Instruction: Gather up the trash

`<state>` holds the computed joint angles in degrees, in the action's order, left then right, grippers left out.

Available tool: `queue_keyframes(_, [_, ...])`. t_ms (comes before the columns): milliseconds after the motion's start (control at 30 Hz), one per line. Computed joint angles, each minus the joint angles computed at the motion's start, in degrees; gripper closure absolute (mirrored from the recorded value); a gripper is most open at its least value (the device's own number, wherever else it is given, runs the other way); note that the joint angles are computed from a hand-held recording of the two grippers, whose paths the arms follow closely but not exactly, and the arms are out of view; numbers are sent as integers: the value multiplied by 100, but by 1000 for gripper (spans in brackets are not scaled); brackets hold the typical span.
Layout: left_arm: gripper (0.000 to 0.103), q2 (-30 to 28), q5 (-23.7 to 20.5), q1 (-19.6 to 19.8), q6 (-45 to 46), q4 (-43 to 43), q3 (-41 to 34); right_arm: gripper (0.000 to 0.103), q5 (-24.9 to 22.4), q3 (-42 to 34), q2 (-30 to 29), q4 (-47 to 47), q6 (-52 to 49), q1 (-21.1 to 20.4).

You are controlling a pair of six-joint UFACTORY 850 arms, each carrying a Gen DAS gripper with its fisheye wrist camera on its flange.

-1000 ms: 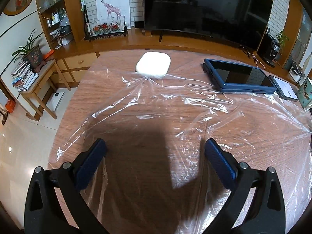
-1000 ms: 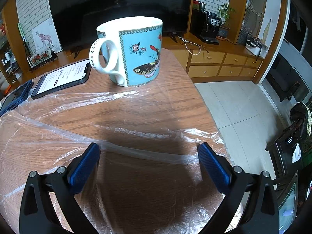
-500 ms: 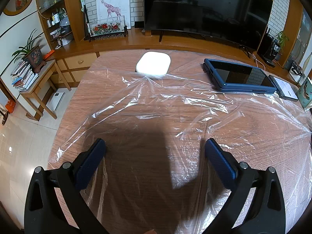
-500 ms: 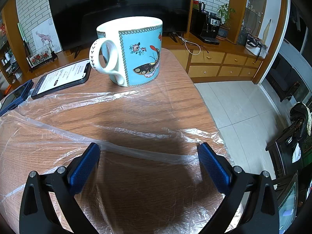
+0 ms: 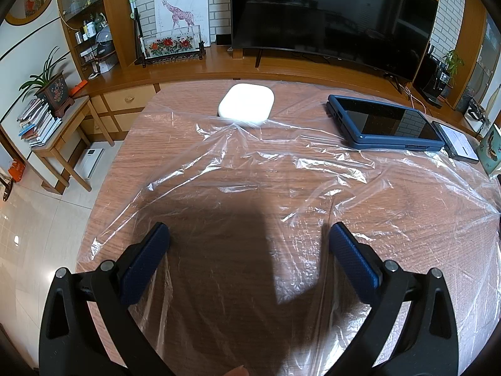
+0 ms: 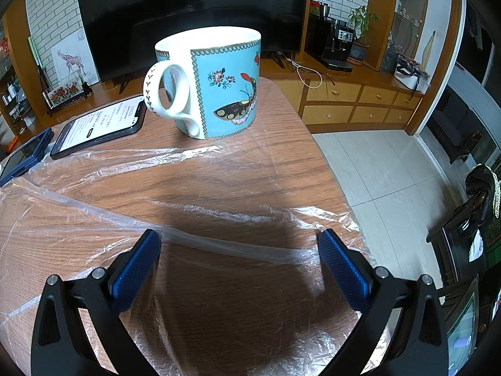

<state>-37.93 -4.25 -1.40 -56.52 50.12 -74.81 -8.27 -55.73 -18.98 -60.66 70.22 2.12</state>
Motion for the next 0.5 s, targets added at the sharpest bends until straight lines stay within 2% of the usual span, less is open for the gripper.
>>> queue_keyframes(500, [1,-4,-3,0,40,-39,-8,4,-1,-4,-5,-1,2,1])
